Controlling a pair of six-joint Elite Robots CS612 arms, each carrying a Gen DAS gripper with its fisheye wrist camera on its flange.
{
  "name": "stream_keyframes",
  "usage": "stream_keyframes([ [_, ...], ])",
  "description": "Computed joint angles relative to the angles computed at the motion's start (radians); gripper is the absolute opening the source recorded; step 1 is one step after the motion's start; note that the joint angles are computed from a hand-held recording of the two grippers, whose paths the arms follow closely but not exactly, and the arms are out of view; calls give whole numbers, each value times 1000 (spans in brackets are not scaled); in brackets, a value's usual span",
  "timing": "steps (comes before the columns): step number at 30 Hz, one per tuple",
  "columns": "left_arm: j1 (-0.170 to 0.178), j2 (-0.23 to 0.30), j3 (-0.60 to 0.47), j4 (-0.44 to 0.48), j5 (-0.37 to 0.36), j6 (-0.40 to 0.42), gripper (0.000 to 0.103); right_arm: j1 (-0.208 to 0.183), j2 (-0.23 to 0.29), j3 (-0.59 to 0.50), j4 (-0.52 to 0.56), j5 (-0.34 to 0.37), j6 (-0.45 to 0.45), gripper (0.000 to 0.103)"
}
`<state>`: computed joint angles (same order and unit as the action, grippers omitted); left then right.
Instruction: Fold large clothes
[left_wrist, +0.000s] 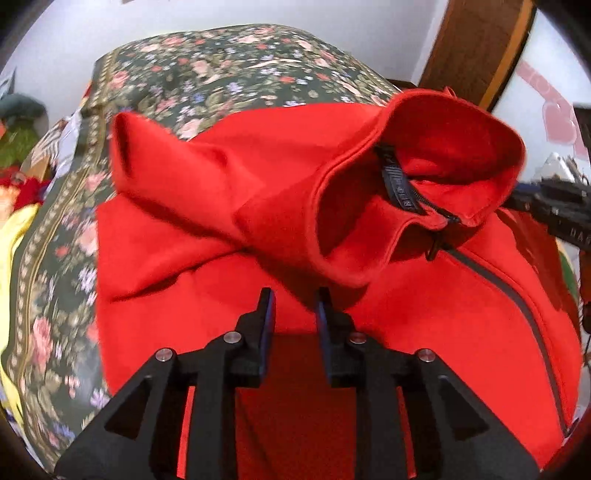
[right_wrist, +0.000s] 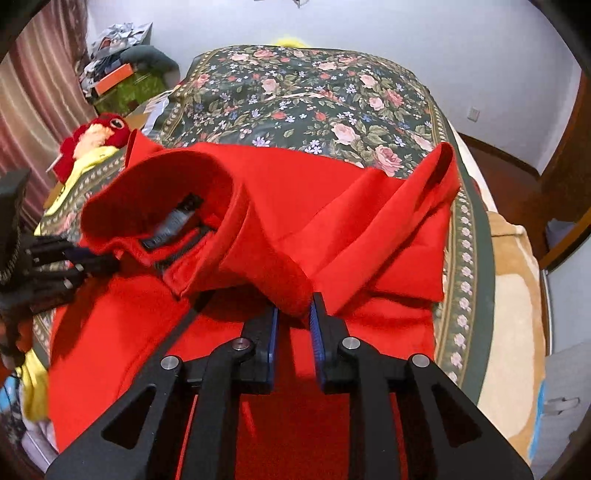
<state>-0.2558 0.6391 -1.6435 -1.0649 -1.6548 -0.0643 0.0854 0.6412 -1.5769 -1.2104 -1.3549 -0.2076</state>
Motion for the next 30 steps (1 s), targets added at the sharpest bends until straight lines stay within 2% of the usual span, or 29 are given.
stream_keyframes([
  [4, 12, 3, -29, 22, 16, -25, 22, -8, 2, -20, 8, 19, 17, 16],
  [8, 20, -12, -37, 15, 57, -33, 22, -30, -9, -29, -31, 69, 84, 16],
  [9, 23, -19, -31, 3, 65, -32, 23, -34, -12, -29, -45, 79, 99, 17],
  [13, 28, -42, -11, -72, 84, -38, 38, -40, -32, -12, -109, 84, 137, 20],
  [16, 27, -63, 25, -137, 90, -26, 39, -34, -52, 28, -153, 77, 157, 33],
  [19, 19, -86, 85, -212, 104, 2, 39, -24, -69, 72, -178, 78, 158, 36],
  [21, 12, -96, 122, -244, 119, 19, 39, -22, -77, 98, -181, 105, 172, 37],
  [26, -3, -106, 192, -228, 95, 41, 39, -14, -86, 151, -123, 190, 188, 41],
  [30, -6, -83, 178, -164, 26, 48, 39, -3, -82, 157, -20, 179, 121, 41],
])
